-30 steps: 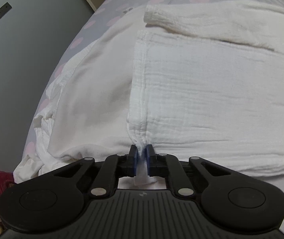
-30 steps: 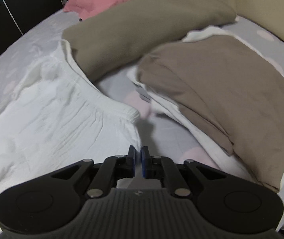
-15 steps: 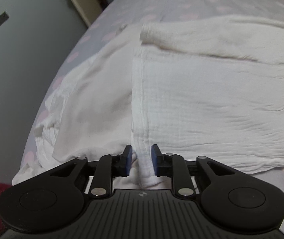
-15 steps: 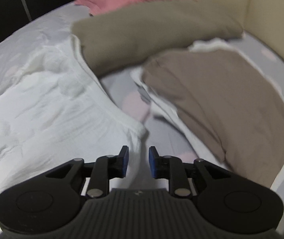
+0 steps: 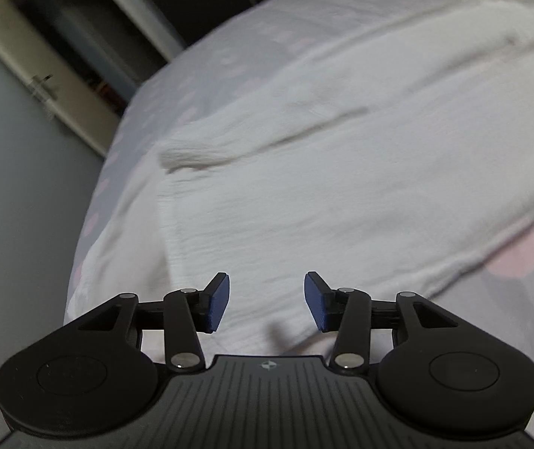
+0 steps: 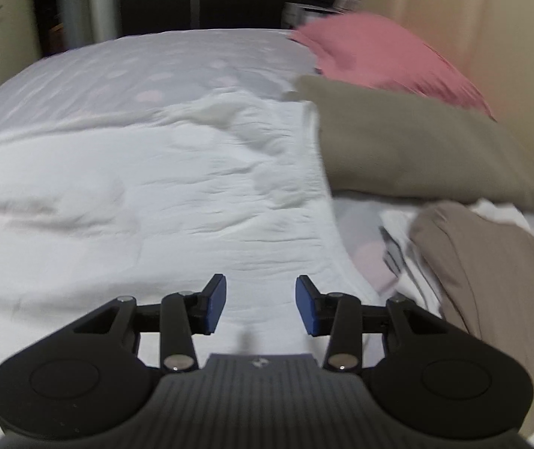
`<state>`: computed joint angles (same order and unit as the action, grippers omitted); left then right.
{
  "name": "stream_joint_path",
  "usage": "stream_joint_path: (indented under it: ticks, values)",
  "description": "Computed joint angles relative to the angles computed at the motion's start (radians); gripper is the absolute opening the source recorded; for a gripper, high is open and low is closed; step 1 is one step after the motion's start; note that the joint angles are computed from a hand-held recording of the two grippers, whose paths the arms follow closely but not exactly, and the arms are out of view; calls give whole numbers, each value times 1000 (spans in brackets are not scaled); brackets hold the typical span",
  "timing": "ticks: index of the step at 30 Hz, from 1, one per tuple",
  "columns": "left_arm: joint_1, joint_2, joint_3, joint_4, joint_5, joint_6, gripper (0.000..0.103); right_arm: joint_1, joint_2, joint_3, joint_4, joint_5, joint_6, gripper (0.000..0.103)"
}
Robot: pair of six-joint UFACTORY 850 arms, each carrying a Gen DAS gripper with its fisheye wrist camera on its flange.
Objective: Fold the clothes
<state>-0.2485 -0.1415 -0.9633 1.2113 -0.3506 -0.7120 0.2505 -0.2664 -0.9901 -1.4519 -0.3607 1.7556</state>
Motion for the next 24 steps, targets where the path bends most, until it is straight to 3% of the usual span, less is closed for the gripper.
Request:
stream_joint_path:
  ticks: [4,7,13,18,24]
  values:
    - [-26,-16,29,90,-12,30,43,2,-7,0,107,31,-220,44]
    - [-41,-22,62,210,-20,0,43,20,-10,16,96,21,-335,44]
    - [-60,-27,129,530,-38,-144,43,55,-4,68,-57,8,-402,44]
    - [-82,-62,134,592,-86,-143,43,68,1,97,-131,13,-427,44]
    - [-106,-116,145,692,-213,-191,37,74,18,137,-230,4,-406,47]
